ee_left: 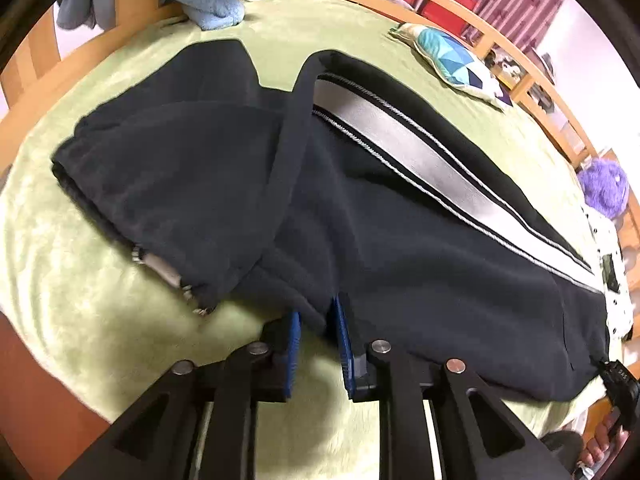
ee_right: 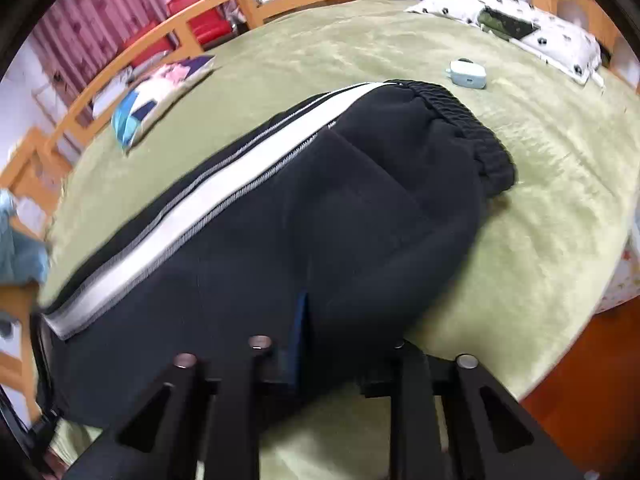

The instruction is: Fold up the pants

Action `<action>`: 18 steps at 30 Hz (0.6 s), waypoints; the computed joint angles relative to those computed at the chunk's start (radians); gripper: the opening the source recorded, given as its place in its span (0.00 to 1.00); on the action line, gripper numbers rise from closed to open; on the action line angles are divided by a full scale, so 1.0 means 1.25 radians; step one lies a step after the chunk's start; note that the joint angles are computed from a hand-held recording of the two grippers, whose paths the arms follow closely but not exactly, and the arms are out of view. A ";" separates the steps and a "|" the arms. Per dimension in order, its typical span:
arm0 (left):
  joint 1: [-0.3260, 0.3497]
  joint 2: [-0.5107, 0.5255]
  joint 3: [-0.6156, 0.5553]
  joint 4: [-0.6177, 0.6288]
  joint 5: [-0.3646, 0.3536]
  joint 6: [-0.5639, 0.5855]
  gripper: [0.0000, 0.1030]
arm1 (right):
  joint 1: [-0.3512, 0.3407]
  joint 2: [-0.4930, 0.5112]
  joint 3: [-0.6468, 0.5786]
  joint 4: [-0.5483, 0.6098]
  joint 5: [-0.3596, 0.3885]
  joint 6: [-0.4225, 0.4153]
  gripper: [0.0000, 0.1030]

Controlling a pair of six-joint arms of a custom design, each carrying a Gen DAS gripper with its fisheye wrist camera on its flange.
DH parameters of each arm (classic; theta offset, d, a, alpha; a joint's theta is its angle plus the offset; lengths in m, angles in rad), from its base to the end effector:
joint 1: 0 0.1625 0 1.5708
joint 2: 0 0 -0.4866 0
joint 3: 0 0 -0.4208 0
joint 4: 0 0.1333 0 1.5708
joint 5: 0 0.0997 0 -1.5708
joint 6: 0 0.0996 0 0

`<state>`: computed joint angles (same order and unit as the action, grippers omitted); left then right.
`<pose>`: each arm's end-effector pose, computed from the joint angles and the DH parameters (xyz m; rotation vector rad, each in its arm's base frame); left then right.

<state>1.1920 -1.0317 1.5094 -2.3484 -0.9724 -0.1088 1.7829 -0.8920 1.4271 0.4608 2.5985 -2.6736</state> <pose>-0.0988 -0.7604 0.3375 0.2276 2.5674 -0.5692 0.1758 -0.5880 0.2292 -0.6304 -2.0874 1.0043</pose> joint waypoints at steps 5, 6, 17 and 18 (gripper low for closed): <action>-0.026 -0.039 0.046 -0.046 0.043 0.073 0.32 | 0.059 -0.021 0.078 -0.172 0.065 -0.178 0.50; -0.031 -0.047 0.055 -0.060 0.048 0.085 0.36 | 0.066 -0.029 0.097 -0.208 0.060 -0.210 0.50; -0.011 -0.030 0.037 -0.085 0.040 0.113 0.51 | 0.048 -0.023 0.100 -0.179 -0.084 -0.172 0.50; -0.003 -0.024 0.030 -0.083 0.033 0.116 0.51 | 0.048 -0.023 0.101 -0.184 -0.089 -0.175 0.50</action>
